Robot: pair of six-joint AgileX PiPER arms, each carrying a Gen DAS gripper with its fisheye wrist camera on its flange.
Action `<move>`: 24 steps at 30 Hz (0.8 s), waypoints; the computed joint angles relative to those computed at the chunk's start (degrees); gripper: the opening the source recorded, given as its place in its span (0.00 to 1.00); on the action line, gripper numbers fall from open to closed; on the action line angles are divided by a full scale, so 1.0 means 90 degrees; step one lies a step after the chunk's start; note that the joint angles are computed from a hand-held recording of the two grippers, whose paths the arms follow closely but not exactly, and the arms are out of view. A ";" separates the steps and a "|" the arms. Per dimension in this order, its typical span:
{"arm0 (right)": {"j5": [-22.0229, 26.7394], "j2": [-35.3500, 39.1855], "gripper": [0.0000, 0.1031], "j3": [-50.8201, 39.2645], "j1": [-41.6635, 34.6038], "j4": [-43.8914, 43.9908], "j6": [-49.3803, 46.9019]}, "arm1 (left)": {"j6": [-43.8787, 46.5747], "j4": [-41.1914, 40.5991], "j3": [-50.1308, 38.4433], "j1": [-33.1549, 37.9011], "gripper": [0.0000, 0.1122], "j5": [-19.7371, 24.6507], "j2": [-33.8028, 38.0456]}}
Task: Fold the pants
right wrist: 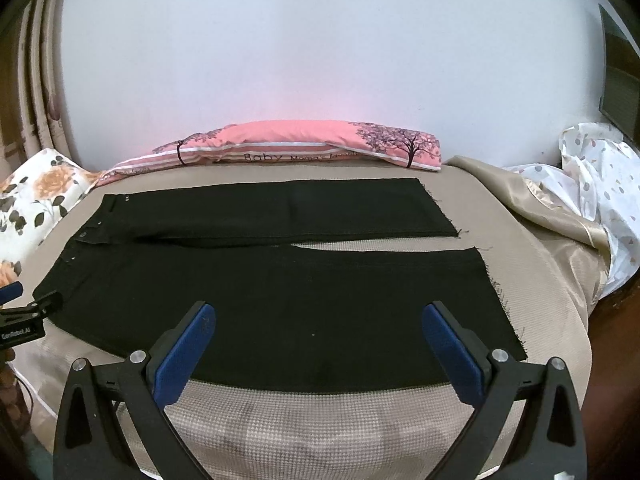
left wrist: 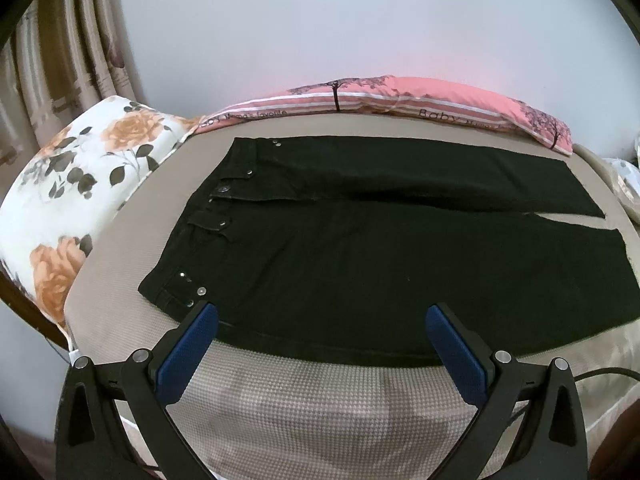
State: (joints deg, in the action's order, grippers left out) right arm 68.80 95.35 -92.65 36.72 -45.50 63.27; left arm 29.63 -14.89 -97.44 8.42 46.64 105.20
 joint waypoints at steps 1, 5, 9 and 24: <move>-0.0016 -0.0005 1.00 0.0007 -0.0002 -0.0007 0.0006 | 0.0038 -0.0043 -0.0012 0.0020 0.92 0.0020 0.0006; -0.0041 0.0002 1.00 0.0004 -0.0002 0.0002 0.0012 | 0.0045 -0.0108 -0.0045 0.0049 0.92 0.0030 0.0021; -0.0112 -0.0020 1.00 0.0022 -0.0020 0.0032 0.0058 | 0.0064 -0.0150 -0.0004 0.0077 0.92 -0.0032 0.0000; -0.0109 -0.0070 1.00 0.0095 0.0031 -0.0123 0.0253 | 0.0109 -0.0182 0.0144 0.0181 0.92 -0.0311 -0.0125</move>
